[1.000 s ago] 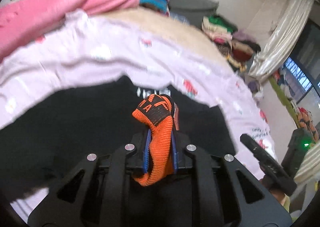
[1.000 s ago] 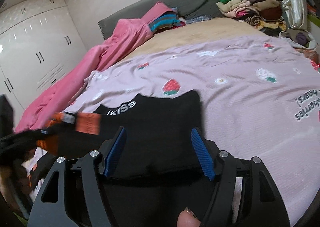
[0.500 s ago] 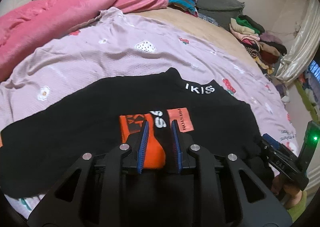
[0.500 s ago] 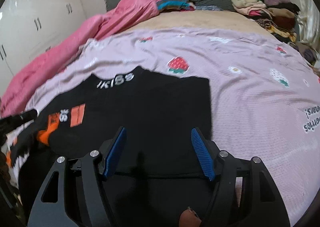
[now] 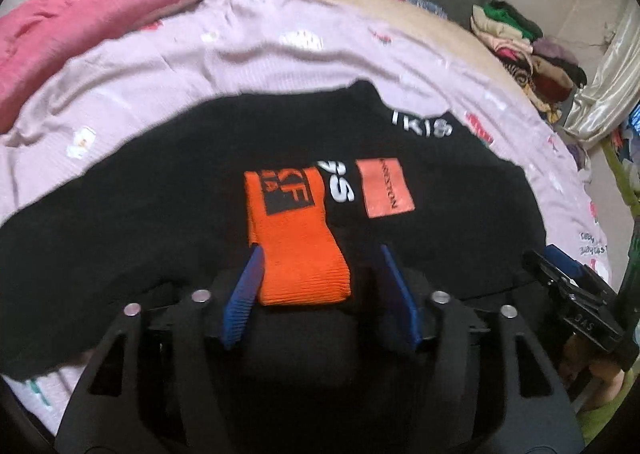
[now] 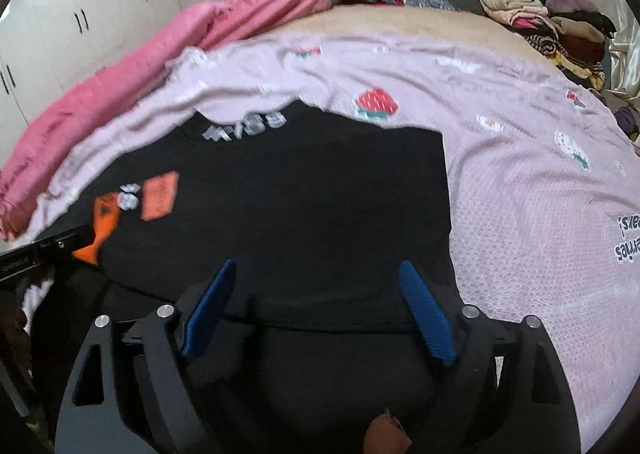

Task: Fold small clothes
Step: 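Move the left tool to the other orange sleeve cuff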

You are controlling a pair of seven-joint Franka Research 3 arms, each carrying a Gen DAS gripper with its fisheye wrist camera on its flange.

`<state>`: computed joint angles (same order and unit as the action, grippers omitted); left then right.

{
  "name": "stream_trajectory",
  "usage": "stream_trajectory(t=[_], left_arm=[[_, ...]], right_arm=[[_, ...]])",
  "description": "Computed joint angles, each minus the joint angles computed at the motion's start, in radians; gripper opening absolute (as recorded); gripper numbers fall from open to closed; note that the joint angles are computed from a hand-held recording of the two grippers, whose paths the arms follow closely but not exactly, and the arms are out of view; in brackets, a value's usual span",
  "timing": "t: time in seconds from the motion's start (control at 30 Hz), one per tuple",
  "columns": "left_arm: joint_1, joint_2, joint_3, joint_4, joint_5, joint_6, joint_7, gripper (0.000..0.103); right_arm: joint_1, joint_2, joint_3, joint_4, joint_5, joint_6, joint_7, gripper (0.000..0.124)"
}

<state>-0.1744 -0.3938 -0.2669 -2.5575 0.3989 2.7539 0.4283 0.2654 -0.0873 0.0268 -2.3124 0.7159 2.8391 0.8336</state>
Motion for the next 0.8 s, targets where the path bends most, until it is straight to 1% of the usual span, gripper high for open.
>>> stream_trajectory(t=[0.03, 0.07, 0.13, 0.17, 0.23, 0.27, 0.4, 0.53, 0.63, 0.8], left_arm=[[0.01, -0.028, -0.013, -0.009, 0.015, -0.016, -0.019, 0.064], [0.013, -0.043, -0.018, -0.012, 0.021, -0.031, -0.028, 0.068], [0.01, -0.092, -0.019, -0.034, 0.021, -0.059, -0.045, 0.081], [0.011, -0.111, -0.02, -0.044, 0.022, -0.068, -0.055, 0.083], [0.012, -0.153, -0.02, -0.067, 0.021, -0.094, -0.069, 0.091], [0.013, -0.17, -0.02, -0.075, 0.021, -0.106, -0.076, 0.092], [0.003, -0.264, -0.003, -0.135, -0.003, -0.129, -0.098, 0.093], [0.0, -0.365, -0.002, -0.191, -0.015, -0.178, -0.116, 0.093], [-0.004, -0.445, -0.004, -0.233, -0.026, -0.228, -0.132, 0.093], [-0.023, -0.598, 0.01, -0.312, -0.049, -0.309, -0.148, 0.093]], right_arm=[[0.005, -0.012, -0.002, -0.004, 0.025, -0.001, -0.017, 0.086], [0.011, -0.023, -0.003, -0.009, 0.049, 0.0, -0.034, 0.09], [0.03, -0.05, -0.007, -0.019, 0.108, 0.001, -0.084, 0.093], [0.038, -0.062, -0.006, -0.025, 0.119, 0.006, -0.096, 0.096], [0.056, -0.082, -0.005, -0.034, 0.142, 0.015, -0.122, 0.097], [0.068, -0.094, -0.007, -0.039, 0.158, 0.014, -0.139, 0.097], [0.107, -0.127, -0.007, -0.05, 0.2, 0.016, -0.171, 0.098], [0.147, -0.155, -0.001, -0.062, 0.221, 0.017, -0.201, 0.098], [0.177, -0.171, 0.008, -0.069, 0.229, 0.015, -0.216, 0.098], [0.224, -0.18, 0.024, -0.071, 0.238, 0.012, -0.236, 0.098]])
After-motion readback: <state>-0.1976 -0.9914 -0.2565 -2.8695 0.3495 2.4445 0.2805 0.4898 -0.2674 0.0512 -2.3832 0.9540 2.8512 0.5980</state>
